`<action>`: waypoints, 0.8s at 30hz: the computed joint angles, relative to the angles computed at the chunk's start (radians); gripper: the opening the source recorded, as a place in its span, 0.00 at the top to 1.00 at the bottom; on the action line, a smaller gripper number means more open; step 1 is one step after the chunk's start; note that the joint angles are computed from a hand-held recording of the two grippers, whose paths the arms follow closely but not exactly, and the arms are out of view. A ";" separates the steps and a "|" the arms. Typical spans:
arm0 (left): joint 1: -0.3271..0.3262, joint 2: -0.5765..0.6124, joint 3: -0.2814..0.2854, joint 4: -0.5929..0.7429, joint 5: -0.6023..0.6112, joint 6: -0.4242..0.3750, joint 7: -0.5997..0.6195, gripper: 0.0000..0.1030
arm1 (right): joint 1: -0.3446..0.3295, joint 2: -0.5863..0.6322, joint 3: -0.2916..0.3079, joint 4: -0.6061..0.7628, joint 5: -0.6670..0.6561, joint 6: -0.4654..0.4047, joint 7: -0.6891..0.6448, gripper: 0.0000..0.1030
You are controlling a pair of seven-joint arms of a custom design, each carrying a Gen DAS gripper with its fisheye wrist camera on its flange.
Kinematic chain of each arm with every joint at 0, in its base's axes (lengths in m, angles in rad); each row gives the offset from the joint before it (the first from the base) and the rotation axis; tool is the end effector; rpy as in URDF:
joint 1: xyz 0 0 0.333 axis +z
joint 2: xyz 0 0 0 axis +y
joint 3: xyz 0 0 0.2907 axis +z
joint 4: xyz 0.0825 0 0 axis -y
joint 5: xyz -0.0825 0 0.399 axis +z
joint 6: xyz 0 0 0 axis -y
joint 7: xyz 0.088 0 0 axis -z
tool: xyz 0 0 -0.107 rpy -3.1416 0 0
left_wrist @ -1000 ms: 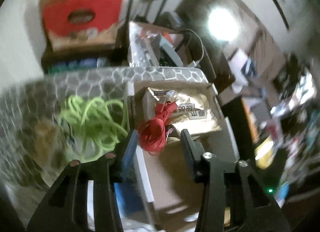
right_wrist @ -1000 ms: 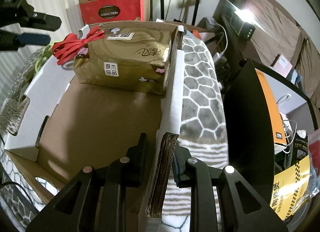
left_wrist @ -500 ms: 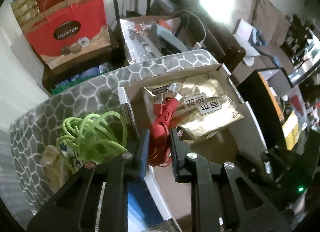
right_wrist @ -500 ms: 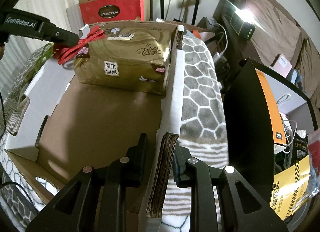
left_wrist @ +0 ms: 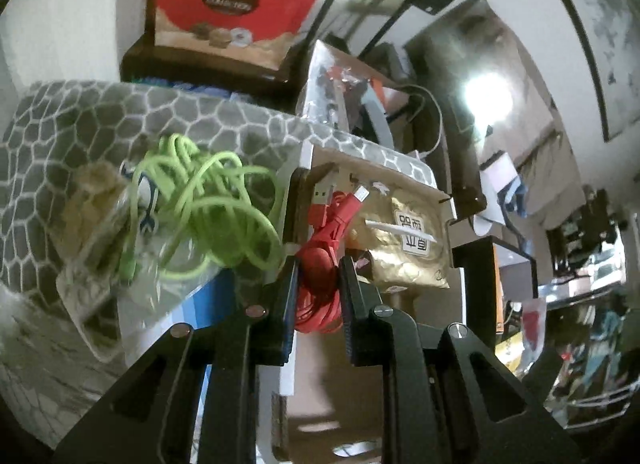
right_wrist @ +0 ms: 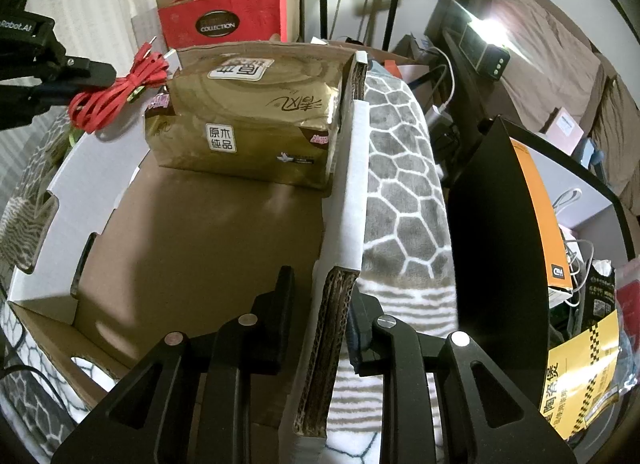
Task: Organize objects
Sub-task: 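Lower the red cable into the box beside the gold packet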
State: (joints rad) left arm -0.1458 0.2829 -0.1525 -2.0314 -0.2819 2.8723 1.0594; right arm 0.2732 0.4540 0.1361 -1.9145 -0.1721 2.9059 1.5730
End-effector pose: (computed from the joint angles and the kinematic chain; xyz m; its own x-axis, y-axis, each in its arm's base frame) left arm 0.6171 -0.1692 0.3353 0.3433 -0.8215 0.4553 -0.8045 -0.5074 -0.3089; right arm 0.6124 0.2701 0.2857 0.4929 -0.8680 0.0601 -0.7301 -0.4502 -0.5141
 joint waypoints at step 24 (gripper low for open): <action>-0.010 0.000 0.017 0.041 0.102 -0.073 0.070 0.67 | 0.001 0.002 0.001 0.002 0.006 0.000 0.001 0.76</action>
